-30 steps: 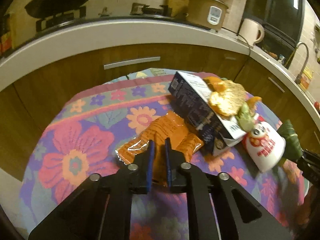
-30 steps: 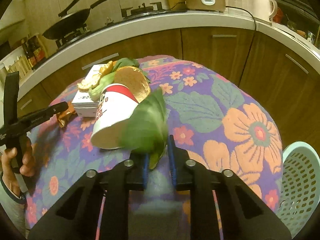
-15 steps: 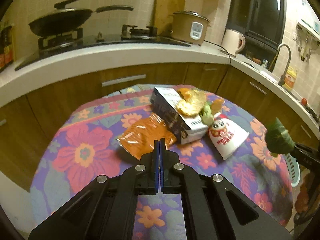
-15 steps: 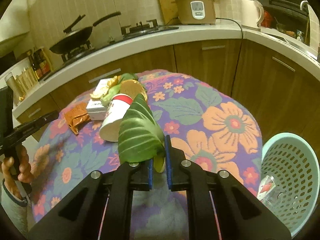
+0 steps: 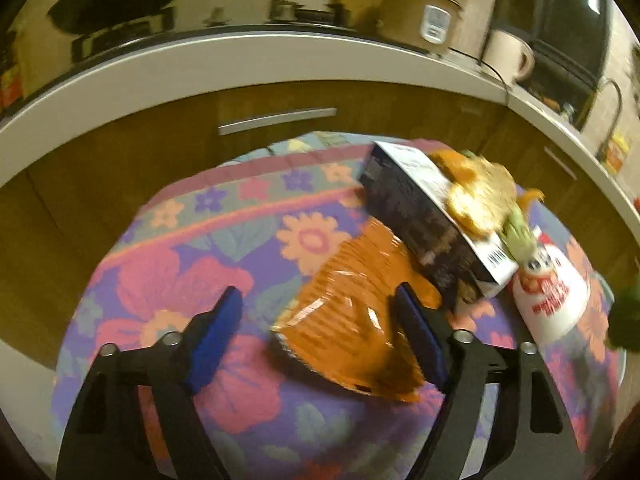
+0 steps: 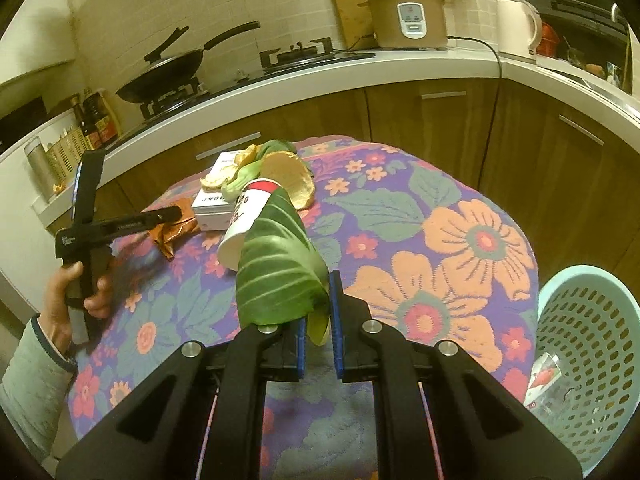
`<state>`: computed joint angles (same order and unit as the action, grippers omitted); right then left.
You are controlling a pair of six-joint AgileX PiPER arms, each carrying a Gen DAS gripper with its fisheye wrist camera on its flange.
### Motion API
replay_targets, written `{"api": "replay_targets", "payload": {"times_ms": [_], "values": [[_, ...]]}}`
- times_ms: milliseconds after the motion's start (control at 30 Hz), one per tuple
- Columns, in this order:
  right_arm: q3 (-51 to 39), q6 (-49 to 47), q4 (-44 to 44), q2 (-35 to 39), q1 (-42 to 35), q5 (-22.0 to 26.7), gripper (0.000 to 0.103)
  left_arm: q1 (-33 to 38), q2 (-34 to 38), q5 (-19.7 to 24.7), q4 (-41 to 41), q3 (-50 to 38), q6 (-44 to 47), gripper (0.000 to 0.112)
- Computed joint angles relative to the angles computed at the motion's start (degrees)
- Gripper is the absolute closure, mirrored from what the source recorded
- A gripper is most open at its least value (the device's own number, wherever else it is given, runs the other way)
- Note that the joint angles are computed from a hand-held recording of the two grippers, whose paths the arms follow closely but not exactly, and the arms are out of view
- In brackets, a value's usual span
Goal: Collect trash
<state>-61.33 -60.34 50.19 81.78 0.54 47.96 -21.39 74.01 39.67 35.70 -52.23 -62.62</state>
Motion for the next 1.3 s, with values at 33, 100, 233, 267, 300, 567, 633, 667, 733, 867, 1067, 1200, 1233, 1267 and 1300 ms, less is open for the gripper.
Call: {"api": "replay_targets", "payload": {"times_ms": [33, 100, 233, 267, 300, 567, 633, 667, 733, 867, 1067, 1200, 1233, 1267, 1300], "values": [[-0.03, 0.00, 0.06, 0.15, 0.23, -0.12, 0.095, -0.64, 0.13, -0.09, 0.26, -0.04, 0.07, 0.047], [-0.10, 0.10, 0.27, 0.53, 0.43, -0.24, 0.095, -2.36, 1.88, 1.13, 0.09, -1.17, 0.91, 0.056], [0.26, -0.35, 0.84, 0.67, -0.14, -0.23, 0.095, -6.07, 2.11, 3.30, 4.97, -1.08, -3.22, 0.077], [0.41, -0.54, 1.08, 0.59, -0.48, -0.11, 0.095, -6.81, 1.78, 3.66, 5.92, -0.83, -4.33, 0.081], [0.56, -0.85, 1.51, 0.52, -1.05, 0.17, 0.095, -7.79, 1.29, 4.19, 7.18, -0.42, -5.66, 0.091], [1.45, -3.69, 4.66, -0.79, -5.20, 2.90, 0.095, -17.73, -5.41, 11.53, 13.29, 3.91, -17.52, 0.102], [1.85, -4.44, 5.56, -1.50, -6.31, 3.62, 0.095, -21.63, -7.83, 14.63, 14.49, 4.58, -20.23, 0.104], [2.02, -4.84, 6.06, -1.79, -7.03, 4.08, 0.095, -23.46, -8.39, 16.13, 15.08, 4.29, -21.17, 0.105], [2.13, -5.20, 6.69, -2.13, -8.09, 4.84, 0.095, -27.08, -8.93, 19.06, 16.09, 3.13, -22.34, 0.111], [2.72, -6.43, 7.95, -2.42, -10.67, 6.51, 0.095, -32.42, -8.56, 22.41, 17.63, 0.96, -24.12, 0.111], [3.40, -8.96, 9.39, -2.85, -15.72, 9.73, 0.095, -37.33, -7.37, 23.98, 18.80, -1.79, -25.58, 0.111], [3.34, -10.79, 10.52, -3.21, -20.88, 11.86, 0.095, -41.09, -3.12, 25.24, 20.87, -7.83, -24.80, 0.111], [3.24, -11.49, 10.97, -3.04, -22.71, 12.62, 0.095, -41.50, -2.23, 24.98, 21.20, -8.95, -24.67, 0.111], [3.15, -12.03, 11.29, -2.81, -24.06, 13.06, 0.095, -41.85, -0.62, 23.96, 21.56, -11.02, -24.10, 0.111], [2.95, -12.77, 11.76, -2.30, -26.20, 13.80, 0.095, -41.92, 1.02, 22.25, 21.87, -13.01, -23.63, 0.111]]}}
